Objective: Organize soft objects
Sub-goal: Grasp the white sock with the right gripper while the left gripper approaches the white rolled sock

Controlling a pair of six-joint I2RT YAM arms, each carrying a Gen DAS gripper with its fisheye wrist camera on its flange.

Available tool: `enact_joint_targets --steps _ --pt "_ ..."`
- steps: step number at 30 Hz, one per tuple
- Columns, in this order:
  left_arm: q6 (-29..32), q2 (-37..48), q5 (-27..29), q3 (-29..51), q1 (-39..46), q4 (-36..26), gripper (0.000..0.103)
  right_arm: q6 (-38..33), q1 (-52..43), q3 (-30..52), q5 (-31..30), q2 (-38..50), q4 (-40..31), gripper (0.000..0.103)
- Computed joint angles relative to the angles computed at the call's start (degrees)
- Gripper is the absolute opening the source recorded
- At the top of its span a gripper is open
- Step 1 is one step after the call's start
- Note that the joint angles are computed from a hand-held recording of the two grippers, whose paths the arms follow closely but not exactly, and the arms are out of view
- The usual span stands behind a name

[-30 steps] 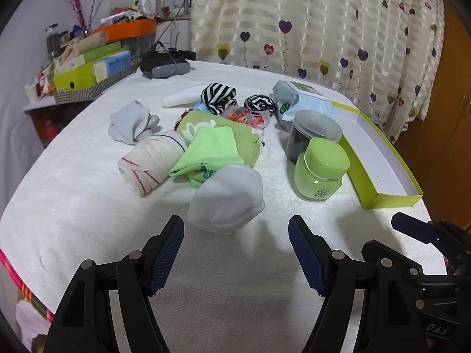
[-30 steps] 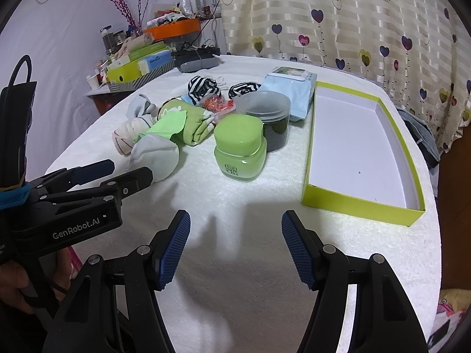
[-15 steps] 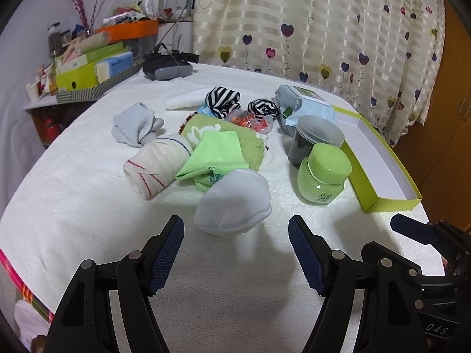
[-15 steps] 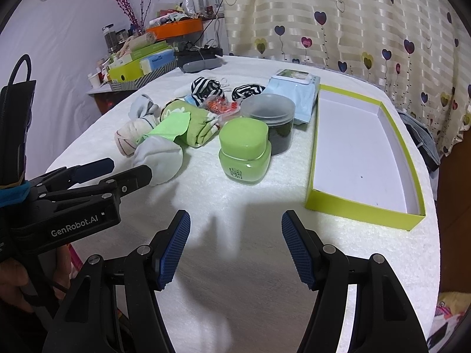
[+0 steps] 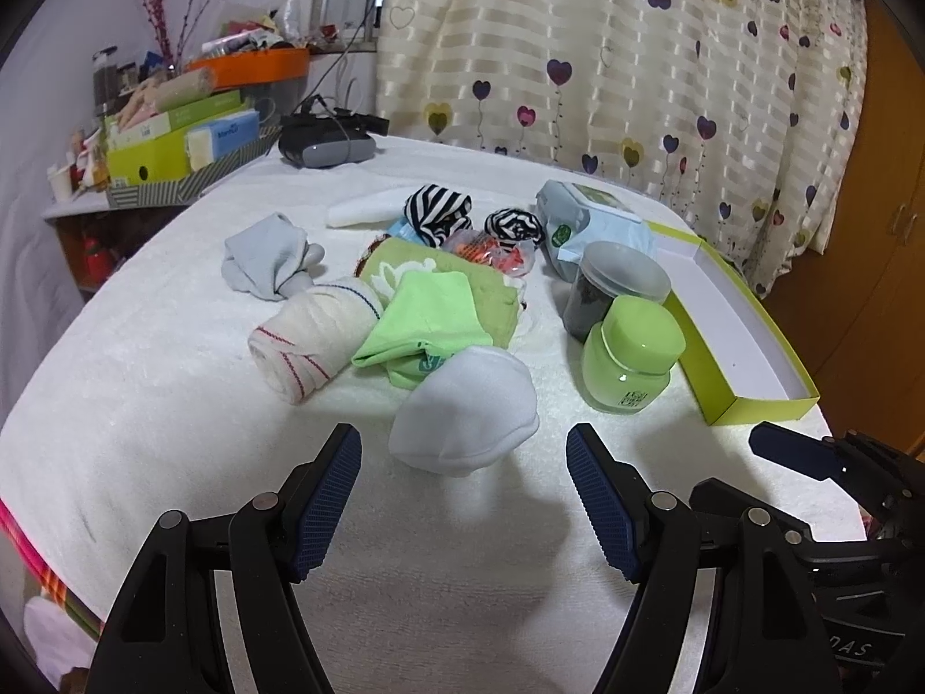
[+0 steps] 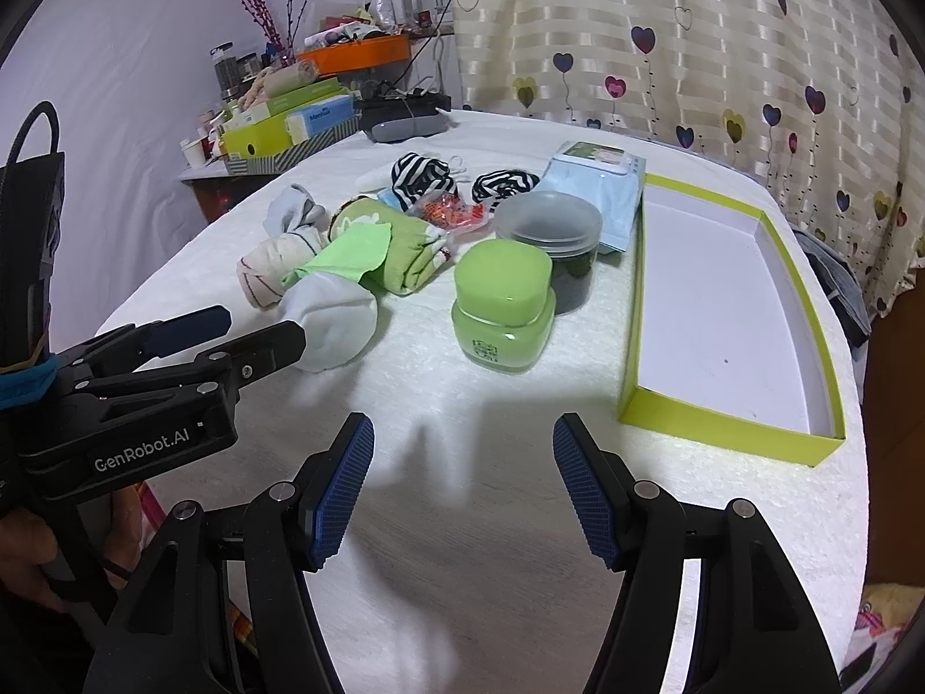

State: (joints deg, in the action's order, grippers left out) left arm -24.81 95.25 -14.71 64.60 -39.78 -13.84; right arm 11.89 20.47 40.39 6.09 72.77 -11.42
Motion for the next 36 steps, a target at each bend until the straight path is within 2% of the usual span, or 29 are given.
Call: enact_joint_targets --steps 10,20,24,31,36 --pt "1.4 -2.2 1.0 -3.0 2.1 2.8 0.074 0.0 0.9 2.2 -0.5 2.6 0.5 0.065" --pt "0.3 -5.4 2.2 -7.3 7.7 5.8 0.074 -0.5 3.4 6.7 -1.7 8.3 1.9 0.065" --pt "0.5 -5.1 6.2 -7.5 11.3 6.0 0.074 -0.6 3.9 8.7 -3.1 11.3 2.9 0.065" --pt "1.3 -3.4 8.1 -6.4 15.2 6.4 0.074 -0.2 4.7 14.7 -6.2 19.2 3.7 0.065" --pt "4.0 0.3 10.8 -3.7 18.5 6.7 0.074 1.2 4.5 18.0 -7.9 23.6 4.0 0.065"
